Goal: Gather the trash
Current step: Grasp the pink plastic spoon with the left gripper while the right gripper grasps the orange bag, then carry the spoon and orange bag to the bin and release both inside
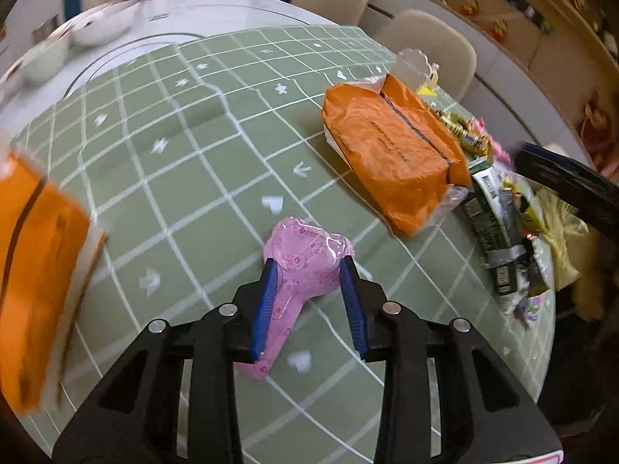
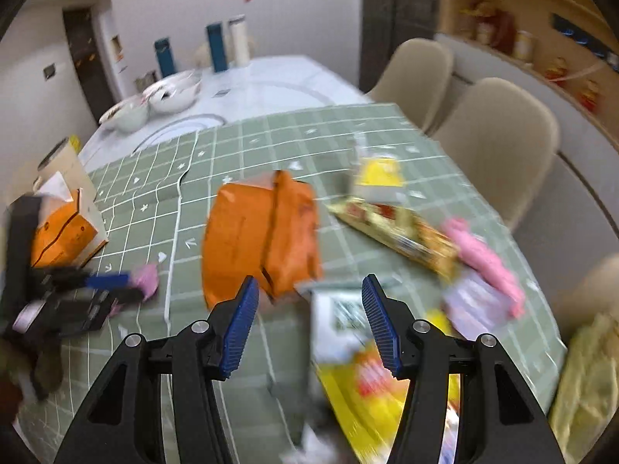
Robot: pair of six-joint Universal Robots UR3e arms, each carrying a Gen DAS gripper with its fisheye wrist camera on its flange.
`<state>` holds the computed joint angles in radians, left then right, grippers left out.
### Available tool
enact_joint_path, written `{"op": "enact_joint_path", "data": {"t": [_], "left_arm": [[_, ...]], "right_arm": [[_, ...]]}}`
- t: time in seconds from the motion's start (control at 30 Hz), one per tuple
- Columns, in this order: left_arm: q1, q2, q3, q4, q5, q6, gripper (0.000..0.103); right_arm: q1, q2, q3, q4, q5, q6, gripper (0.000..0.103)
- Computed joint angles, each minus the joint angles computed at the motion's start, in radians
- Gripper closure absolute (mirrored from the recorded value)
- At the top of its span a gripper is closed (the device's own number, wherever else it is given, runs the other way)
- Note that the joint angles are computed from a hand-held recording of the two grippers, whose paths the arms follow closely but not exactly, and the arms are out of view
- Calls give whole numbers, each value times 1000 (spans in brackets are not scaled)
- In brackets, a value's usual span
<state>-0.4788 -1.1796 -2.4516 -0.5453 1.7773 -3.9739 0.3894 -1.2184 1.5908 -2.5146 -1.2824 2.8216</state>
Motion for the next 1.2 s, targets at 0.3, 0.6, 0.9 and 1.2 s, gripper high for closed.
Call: {"op": "enact_joint_path", "data": {"t": [0.3,0.6,0.9,1.2], "left_arm": [[-157,5,6,12,93,-198,71],[-230,-71,141,-50,149,-248,71],[-448,-278,516,-251,316,-330,71],[-542,-548,869,-311,352,-312,71]], "right_arm": [[67,359,-422,250,8,26,70],[-60,25,-129,219,213,-67,94],[-396,-537,223,269,320,-212,94],[-1046,-1009,260,1086,606,-844,95]]}}
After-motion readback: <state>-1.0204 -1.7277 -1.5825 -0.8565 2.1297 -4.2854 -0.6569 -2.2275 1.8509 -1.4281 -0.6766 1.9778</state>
